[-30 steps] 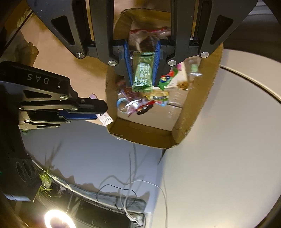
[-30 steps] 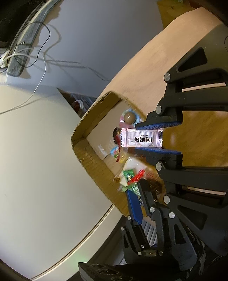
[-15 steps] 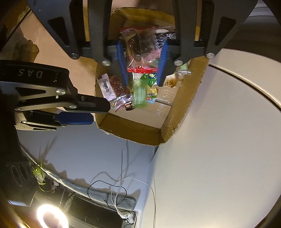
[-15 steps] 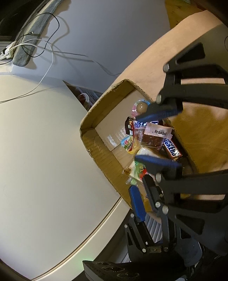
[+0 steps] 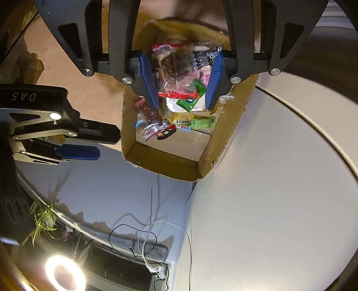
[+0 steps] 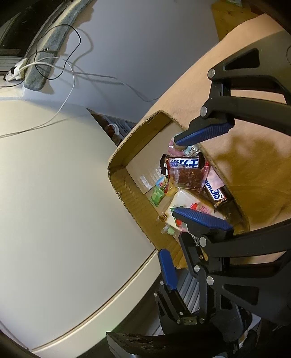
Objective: Organize snacks
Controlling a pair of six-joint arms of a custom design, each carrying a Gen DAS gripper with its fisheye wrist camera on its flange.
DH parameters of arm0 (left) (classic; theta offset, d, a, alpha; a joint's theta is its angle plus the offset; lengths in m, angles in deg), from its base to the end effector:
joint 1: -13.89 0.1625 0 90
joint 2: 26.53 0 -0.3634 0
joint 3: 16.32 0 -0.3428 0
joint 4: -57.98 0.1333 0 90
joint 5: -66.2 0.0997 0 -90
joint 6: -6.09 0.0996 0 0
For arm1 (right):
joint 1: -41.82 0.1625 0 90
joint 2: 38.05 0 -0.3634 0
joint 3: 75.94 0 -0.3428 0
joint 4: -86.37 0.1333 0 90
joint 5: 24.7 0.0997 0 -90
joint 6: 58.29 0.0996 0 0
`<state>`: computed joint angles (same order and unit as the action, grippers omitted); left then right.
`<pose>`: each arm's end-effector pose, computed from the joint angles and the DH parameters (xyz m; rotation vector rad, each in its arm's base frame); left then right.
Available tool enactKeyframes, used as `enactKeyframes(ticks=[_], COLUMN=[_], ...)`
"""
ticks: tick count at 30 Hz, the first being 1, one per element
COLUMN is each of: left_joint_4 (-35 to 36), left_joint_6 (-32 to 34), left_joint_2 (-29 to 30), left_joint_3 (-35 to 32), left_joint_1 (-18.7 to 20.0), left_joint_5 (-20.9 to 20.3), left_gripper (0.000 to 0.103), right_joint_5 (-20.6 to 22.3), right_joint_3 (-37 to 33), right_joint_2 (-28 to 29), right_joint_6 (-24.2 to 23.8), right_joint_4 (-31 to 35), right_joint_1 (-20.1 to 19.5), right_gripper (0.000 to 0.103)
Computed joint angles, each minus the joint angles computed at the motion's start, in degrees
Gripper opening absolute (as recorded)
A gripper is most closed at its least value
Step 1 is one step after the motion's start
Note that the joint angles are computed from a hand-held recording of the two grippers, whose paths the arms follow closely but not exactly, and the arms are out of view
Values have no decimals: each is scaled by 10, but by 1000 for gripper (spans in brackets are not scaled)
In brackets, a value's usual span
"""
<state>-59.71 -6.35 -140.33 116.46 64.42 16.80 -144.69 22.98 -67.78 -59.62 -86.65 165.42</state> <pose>-0.0298 -0.3479 0.3239 0.5173 2.4547 -0.5777 0.3766 -0.4159 -0.0377 0.7159 -2.5633 0.5079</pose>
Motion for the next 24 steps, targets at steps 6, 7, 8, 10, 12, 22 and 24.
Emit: enactKeyframes(ticks=[6, 7, 8, 10, 12, 22, 24], left_joint_4=[50, 58, 72, 95, 124, 254, 275], left_joint_6=[-40, -45, -56, -73, -97, -212, -228], left_joint_2=[-38, -42, -50, -65, -84, -139, -143], left_joint_3=[5, 4, 4, 5, 6, 0, -3], left_joint_1=[-36, -40, -48, -62, -80, -147, -158], left_joint_5=[16, 18, 22, 32, 45, 85, 89], left_gripper=[56, 60, 62, 65, 69, 72, 72], right_joint_5=[-10, -11, -15, -20, -26, -77, -82], right_joint_3=[43, 49, 57, 75, 92, 157, 166], right_joint_2=[-26, -30, -34, -43, -52, -90, -96], right_joint_6=[12, 15, 18, 23, 30, 69, 76], right_joint_4=[-35, -39, -45, -60, -70, -106, -111], right_joint_1=[12, 15, 18, 23, 29, 57, 60], right_gripper=[69, 71, 73, 76, 77, 82, 82])
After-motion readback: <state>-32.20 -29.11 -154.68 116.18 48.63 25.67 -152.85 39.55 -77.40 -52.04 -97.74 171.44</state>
